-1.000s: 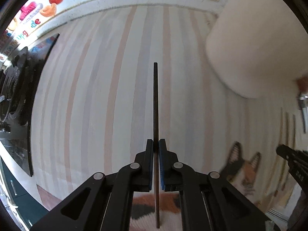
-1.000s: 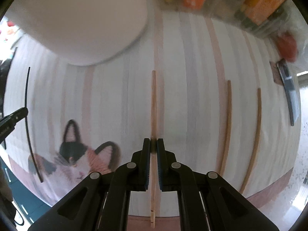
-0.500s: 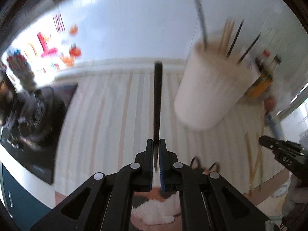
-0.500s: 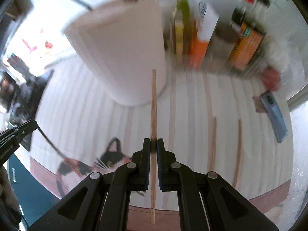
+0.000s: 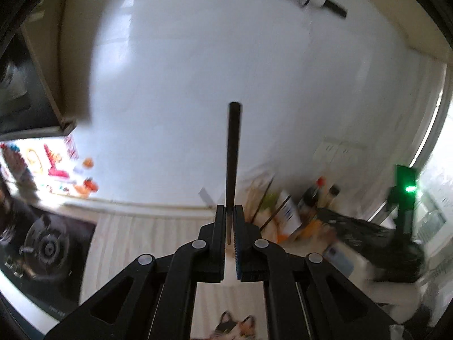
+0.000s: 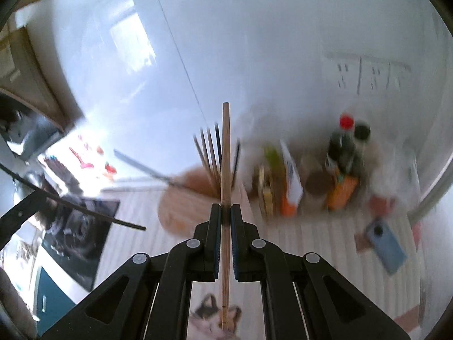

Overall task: Organize utensils
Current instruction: 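Carry both chopsticks over the cream holder and lower them in, then open both tools to release the chopsticks into the holder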

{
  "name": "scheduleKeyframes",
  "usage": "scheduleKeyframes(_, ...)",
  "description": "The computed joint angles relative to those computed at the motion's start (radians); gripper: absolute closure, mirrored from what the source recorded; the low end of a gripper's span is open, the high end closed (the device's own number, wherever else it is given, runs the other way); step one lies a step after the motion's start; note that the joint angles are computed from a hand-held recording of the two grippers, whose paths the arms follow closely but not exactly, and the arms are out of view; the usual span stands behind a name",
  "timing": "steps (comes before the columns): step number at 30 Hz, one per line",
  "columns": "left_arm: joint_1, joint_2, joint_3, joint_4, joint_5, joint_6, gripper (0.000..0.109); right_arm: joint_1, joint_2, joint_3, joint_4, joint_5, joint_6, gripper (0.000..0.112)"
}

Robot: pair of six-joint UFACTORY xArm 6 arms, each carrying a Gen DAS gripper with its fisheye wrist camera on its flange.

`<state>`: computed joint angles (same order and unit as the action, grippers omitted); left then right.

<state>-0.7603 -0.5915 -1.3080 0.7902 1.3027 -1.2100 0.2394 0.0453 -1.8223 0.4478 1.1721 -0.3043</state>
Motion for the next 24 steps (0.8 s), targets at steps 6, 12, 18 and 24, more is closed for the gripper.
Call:
scheduleKeyframes(6,0.126,0.116,-0.120,-0.069,-0.103,0.125,0.106,0.022,0.191,-0.281,0.000,-0.003,0.086,0.106)
scheduleKeyframes(12,0.246,0.242,-0.171,-0.195,-0.190,0.236,0.106,0.039,0.348,-0.467,-0.023,-0.056,0.172,0.106)
scheduleKeyframes(18,0.330,0.316,-0.140,-0.316,-0.268,0.292,0.106,0.063,0.413,-0.460,-0.041,-0.204,0.215,0.106)
scheduleKeyframes(24,0.371,0.341,-0.112,-0.426,-0.291,0.350,0.106,0.079,0.377,-0.312,0.015,-0.331,0.150,0.106)
